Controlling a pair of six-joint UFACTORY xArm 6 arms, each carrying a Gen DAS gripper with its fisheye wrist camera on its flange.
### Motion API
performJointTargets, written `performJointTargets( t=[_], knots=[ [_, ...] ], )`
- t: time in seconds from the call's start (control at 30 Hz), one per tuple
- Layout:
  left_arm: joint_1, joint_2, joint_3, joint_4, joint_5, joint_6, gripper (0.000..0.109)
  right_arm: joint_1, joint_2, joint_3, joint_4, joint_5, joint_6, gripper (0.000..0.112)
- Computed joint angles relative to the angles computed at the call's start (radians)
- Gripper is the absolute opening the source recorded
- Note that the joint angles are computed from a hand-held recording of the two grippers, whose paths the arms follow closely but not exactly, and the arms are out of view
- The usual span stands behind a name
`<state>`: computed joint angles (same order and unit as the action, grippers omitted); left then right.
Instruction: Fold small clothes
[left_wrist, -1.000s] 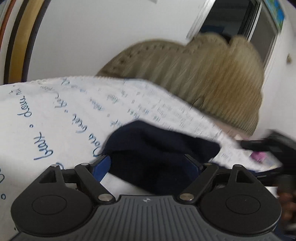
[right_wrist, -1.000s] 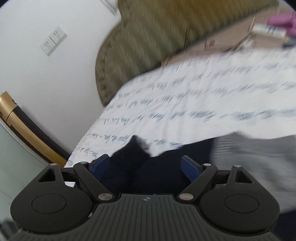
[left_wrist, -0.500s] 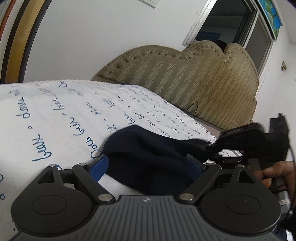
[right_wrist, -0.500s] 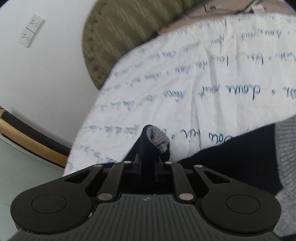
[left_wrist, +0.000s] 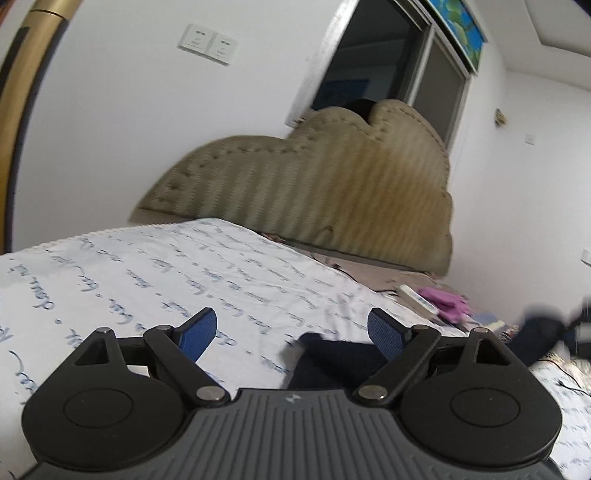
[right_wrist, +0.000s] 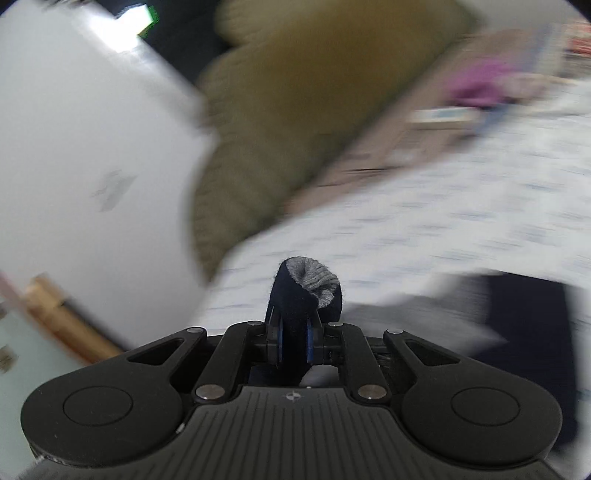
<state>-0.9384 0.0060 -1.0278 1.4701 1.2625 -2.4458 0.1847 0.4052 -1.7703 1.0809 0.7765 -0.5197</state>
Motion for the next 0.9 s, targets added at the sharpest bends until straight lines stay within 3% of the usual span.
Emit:
performJointTargets(
  t=[0.1,0.2,0.3,0.37,0.43,0.6,0.8,0.9],
  knots=[
    [0.027,0.041,-0.054,-0.007,-0.057,0.026,0.09,-0.077,0.003,0.094,-0.114,-0.016,0.138,0.016],
    [0.077,0.077,-0.117,-0.02,-0.162,0.079,0.09,-0.1,0.019,0.154,-0.128,-0.031,0.158,0.022],
    [0.12,0.124,-0.198,-0.081,-0.222,0.213,0.09,-0.117,0.009,0.198,0.013,-0.054,0.063,0.032],
    [0.147,0.156,-0.247,-0.138,-0.248,0.305,0.09,-0.128,-0.004,0.211,0.079,-0.058,-0.005,0.046],
    [0.18,0.183,-0.282,-0.203,-0.282,0.395,0.09,-0.143,0.003,0.194,0.111,-0.059,-0.036,0.046],
    [0.23,0.274,-0.373,-0.308,-0.28,0.55,0.09,-0.179,0.013,0.175,0.132,-0.042,-0.061,0.046],
    [0.267,0.392,-0.496,-0.432,-0.269,0.719,0.09,-0.151,0.075,0.098,0.03,0.01,-0.053,0.046],
    [0.267,0.439,-0.542,-0.459,-0.273,0.772,0.09,-0.131,0.144,0.0,-0.089,0.06,0.031,0.046]
  ],
)
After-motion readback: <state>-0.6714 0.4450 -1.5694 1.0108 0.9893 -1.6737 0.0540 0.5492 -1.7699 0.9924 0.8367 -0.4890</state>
